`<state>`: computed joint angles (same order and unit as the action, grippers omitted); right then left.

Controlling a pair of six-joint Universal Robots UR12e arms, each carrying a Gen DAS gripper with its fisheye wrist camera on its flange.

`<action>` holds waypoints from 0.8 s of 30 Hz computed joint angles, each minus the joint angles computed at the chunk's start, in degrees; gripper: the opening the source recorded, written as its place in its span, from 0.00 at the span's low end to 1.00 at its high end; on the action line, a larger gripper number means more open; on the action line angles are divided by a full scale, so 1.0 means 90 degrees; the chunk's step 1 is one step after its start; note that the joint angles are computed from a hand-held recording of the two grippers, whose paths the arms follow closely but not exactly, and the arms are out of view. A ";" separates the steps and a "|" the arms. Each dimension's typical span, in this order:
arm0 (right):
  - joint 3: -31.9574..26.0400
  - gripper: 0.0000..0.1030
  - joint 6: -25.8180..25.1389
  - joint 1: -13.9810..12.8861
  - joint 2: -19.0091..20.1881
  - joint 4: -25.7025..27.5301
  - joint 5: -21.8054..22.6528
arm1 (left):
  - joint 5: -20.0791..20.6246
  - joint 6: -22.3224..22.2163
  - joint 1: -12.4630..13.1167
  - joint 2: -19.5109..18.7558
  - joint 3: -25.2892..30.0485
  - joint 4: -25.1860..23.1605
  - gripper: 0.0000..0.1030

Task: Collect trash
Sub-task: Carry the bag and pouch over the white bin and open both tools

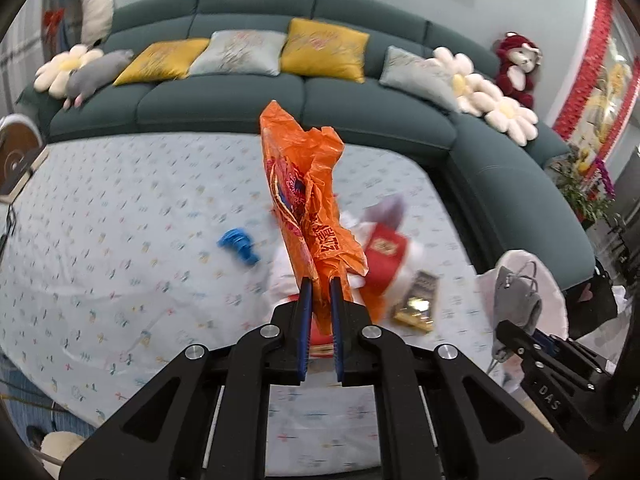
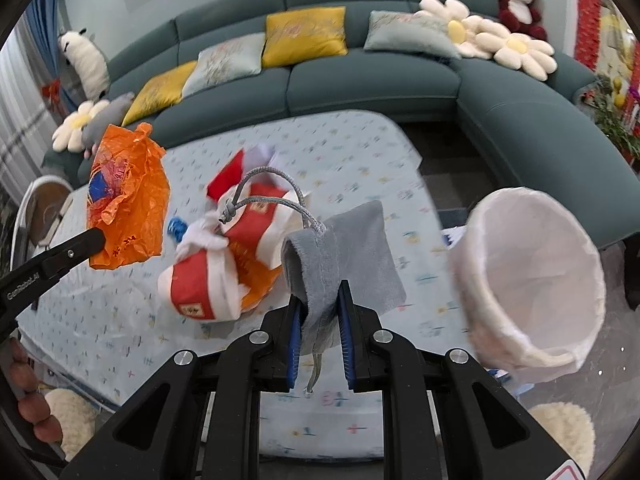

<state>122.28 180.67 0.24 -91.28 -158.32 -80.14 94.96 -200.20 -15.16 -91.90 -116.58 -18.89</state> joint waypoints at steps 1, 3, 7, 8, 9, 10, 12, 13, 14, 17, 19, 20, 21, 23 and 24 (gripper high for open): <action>0.0033 0.15 0.0001 -0.0058 -0.0038 -0.0058 0.0007 | -0.0014 0.0001 -0.0066 -0.0025 0.0055 0.0009 0.09; 0.0106 0.15 -0.0019 -0.0183 -0.0114 -0.0191 0.0011 | -0.0070 0.0030 -0.0204 -0.0082 0.0166 0.0021 0.09; 0.0220 0.15 -0.0038 -0.0454 -0.0253 -0.0337 0.0052 | -0.0198 0.0177 -0.0495 -0.0259 0.0416 0.0042 0.09; 0.0259 0.15 -0.0034 -0.0540 -0.0290 -0.0381 0.0055 | -0.0230 0.0229 -0.0565 -0.0304 0.0476 0.0041 0.09; 0.0285 0.15 -0.0034 -0.0606 -0.0315 -0.0410 0.0054 | -0.0282 0.0288 -0.0647 -0.0368 0.0558 0.0033 0.09; 0.0311 0.15 -0.0036 -0.0685 -0.0342 -0.0433 0.0057 | -0.0321 0.0342 -0.0718 -0.0428 0.0634 0.0020 0.09; 0.0370 0.15 -0.0015 -0.0843 -0.0398 -0.0489 0.0053 | -0.0416 0.0436 -0.0855 -0.0560 0.0793 0.0002 0.09; 0.0403 0.15 0.0003 -0.0920 -0.0425 -0.0515 0.0054 | -0.0472 0.0474 -0.0914 -0.0630 0.0877 -0.0018 0.09; 0.0436 0.15 0.0028 -0.1027 -0.0448 -0.0538 0.0062 | -0.0530 0.0500 -0.0961 -0.0693 0.0947 -0.0040 0.09; 0.0479 0.15 0.0053 -0.1279 -0.0463 -0.0583 0.0088 | -0.0727 0.0615 -0.1129 -0.0932 0.1218 -0.0173 0.09; 0.0504 0.15 0.0075 -0.1444 -0.0469 -0.0601 0.0093 | -0.0787 0.0724 -0.1232 -0.1060 0.1365 -0.0241 0.09; 0.0522 0.15 0.0111 -0.1544 -0.0464 -0.0611 0.0094 | -0.0815 0.0763 -0.1270 -0.1114 0.1426 -0.0271 0.09; 0.0528 0.15 0.0129 -0.1620 -0.0458 -0.0609 0.0104 | -0.0879 0.0813 -0.1321 -0.1205 0.1530 -0.0324 0.09; 0.0522 0.15 0.0168 -0.1753 -0.0427 -0.0604 0.0108 | -0.1010 0.0844 -0.1385 -0.1337 0.1668 -0.0405 0.09; 0.0523 0.15 0.0183 -0.1816 -0.0412 -0.0610 0.0109 | -0.1087 0.0857 -0.1418 -0.1423 0.1764 -0.0472 0.09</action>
<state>126.99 182.31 -16.11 -94.99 -163.81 -79.15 85.18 -192.48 -27.92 -104.71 -100.70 -23.13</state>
